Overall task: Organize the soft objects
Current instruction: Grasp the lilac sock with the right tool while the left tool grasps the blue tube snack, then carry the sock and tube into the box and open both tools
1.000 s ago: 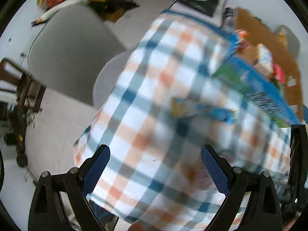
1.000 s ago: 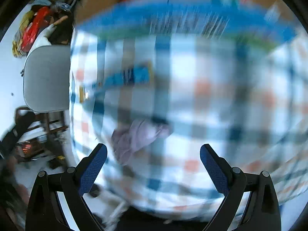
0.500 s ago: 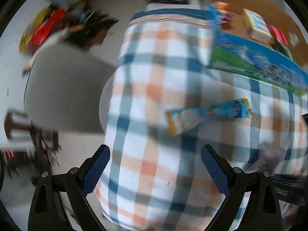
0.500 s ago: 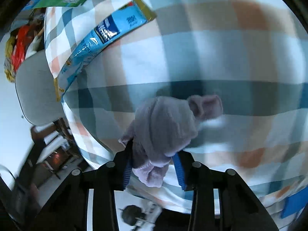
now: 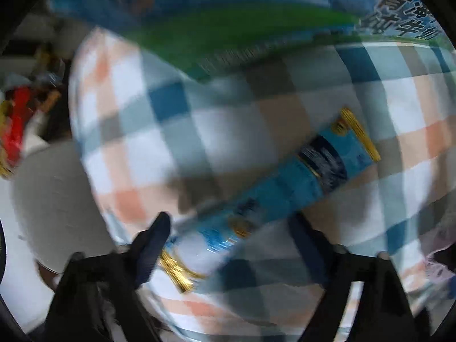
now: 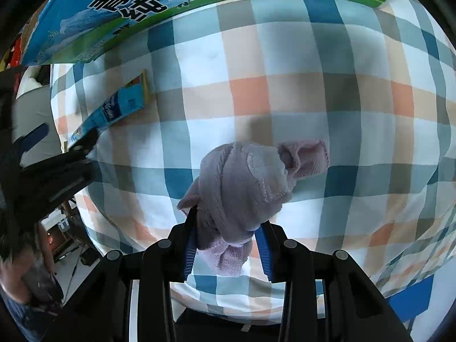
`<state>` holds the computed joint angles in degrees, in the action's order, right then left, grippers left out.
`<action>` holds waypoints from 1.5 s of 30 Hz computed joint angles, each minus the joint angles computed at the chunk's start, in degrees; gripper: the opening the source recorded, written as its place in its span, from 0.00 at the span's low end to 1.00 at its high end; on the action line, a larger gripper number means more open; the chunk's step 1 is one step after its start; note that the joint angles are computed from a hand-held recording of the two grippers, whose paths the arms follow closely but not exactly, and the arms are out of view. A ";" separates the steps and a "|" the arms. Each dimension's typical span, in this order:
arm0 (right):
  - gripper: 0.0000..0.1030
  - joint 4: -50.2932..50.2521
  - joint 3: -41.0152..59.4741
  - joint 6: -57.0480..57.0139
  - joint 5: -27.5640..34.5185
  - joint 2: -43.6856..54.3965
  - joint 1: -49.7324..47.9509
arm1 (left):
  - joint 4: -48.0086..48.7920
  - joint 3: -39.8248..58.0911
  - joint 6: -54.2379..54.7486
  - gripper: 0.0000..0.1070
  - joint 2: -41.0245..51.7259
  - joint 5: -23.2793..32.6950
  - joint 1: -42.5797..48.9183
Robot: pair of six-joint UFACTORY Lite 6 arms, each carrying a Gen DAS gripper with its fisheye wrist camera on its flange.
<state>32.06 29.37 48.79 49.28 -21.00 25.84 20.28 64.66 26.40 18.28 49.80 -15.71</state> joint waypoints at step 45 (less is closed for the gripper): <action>0.31 -11.23 -1.80 13.79 -1.23 -3.16 8.86 | -21.57 -13.85 7.72 0.16 -26.63 12.21 10.06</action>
<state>20.83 27.57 62.58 48.05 -24.16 34.70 -1.29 50.81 34.12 -8.35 62.01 -5.65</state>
